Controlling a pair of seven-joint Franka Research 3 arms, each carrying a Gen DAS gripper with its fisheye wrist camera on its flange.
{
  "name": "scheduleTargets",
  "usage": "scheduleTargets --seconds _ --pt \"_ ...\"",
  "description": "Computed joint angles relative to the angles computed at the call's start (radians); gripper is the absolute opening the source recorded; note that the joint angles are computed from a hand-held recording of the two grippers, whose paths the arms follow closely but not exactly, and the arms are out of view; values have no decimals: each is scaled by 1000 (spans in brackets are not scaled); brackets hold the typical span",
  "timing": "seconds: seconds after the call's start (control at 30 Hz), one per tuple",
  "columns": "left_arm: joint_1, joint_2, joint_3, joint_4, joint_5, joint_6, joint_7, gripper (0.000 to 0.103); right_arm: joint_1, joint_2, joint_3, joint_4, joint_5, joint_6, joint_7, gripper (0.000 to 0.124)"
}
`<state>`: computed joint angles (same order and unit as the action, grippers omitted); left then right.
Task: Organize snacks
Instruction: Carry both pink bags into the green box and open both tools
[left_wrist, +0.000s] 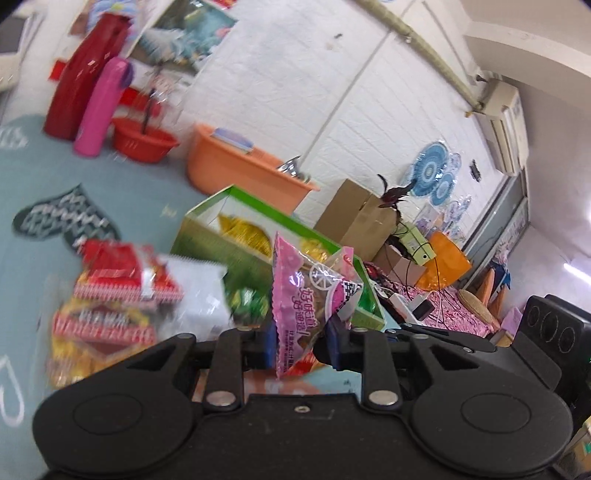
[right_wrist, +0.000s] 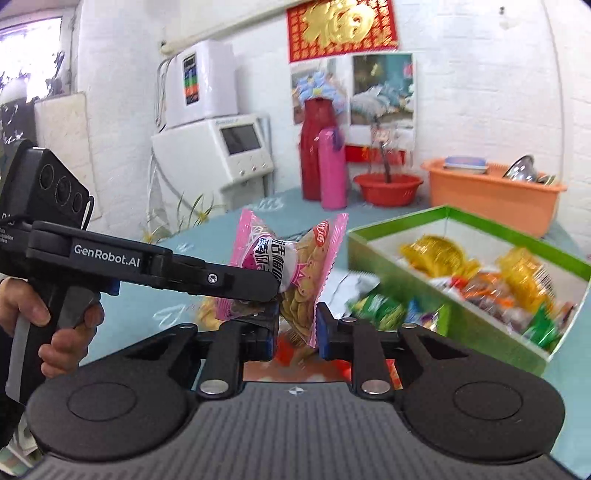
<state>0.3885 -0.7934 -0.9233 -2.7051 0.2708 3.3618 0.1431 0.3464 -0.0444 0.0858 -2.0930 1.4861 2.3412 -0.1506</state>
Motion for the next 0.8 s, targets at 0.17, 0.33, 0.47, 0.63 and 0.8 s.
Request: scheduleTargets --seconds 0.17,0.33,0.47,0.63,0.8 --pt "129 117 -42 101 18 68 88 55 -2 51 6 76 54 63 11 37" --pt "247 257 -102 198 -2 117 196 55 -9 125 25 176 73 130 45 37" --pt "308 368 -135 253 -20 134 281 55 -15 184 44 242 81 178 67 37" --pt "397 470 -208 302 -57 121 385 55 -23 267 71 327 36 217 154 37" --pt "484 552 -291 324 -124 117 467 55 -32 331 103 384 -2 247 219 37"
